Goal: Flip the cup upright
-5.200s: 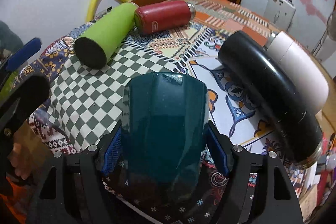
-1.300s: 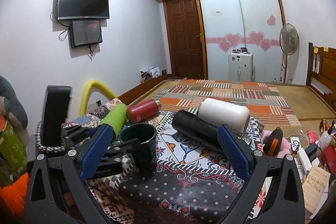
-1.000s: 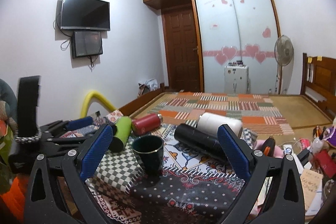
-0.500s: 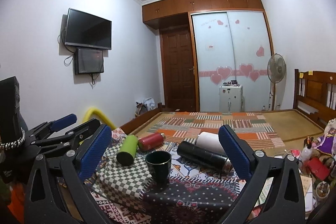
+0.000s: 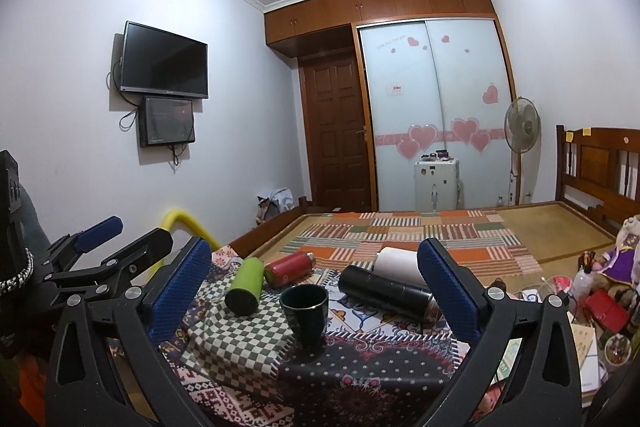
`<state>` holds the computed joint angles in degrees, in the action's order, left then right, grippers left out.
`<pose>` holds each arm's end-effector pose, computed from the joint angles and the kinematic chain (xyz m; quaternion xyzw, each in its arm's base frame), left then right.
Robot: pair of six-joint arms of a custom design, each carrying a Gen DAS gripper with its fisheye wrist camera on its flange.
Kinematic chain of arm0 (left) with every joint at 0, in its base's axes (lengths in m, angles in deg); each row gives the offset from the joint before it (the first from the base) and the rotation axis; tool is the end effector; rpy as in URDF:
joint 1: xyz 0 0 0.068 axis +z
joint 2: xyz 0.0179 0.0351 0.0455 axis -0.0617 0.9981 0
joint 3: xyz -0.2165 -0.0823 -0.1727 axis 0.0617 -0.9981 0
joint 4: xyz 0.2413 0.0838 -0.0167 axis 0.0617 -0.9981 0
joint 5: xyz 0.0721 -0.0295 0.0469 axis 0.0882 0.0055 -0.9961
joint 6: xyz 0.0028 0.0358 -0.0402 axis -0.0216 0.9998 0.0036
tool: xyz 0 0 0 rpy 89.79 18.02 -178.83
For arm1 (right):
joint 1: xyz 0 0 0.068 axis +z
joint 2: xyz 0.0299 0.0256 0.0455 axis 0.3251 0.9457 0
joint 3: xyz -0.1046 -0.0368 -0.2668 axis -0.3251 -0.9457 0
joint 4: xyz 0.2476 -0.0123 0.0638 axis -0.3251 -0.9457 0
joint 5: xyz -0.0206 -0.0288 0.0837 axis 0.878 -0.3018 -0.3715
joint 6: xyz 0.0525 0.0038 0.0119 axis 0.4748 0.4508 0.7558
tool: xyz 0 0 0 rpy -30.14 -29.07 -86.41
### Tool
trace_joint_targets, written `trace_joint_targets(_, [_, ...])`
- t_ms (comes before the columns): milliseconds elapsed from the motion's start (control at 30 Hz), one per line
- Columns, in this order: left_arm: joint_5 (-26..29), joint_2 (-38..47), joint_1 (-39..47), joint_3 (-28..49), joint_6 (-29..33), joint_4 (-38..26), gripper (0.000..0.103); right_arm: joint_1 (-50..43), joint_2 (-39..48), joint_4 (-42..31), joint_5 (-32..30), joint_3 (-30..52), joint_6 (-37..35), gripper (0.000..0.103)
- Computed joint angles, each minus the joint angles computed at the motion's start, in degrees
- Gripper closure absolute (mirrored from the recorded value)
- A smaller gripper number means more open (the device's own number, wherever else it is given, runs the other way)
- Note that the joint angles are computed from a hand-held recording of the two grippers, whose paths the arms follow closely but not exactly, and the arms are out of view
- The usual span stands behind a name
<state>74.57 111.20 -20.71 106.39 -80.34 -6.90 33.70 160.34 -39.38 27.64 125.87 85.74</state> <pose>0.2801 -0.0781 0.3323 0.0143 0.7457 -0.0334 0.6653 0.3404 0.0945 0.3010 -0.1197 0.7311 0.1549 0.6536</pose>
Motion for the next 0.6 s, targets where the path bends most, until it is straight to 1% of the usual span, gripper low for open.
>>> trace_joint_targets(600, [-0.03, -0.01, -0.07, -0.11, -0.29, -0.30, 0.000, 0.09, -0.41, -0.11, 0.18, -0.25, -0.13, 0.000])
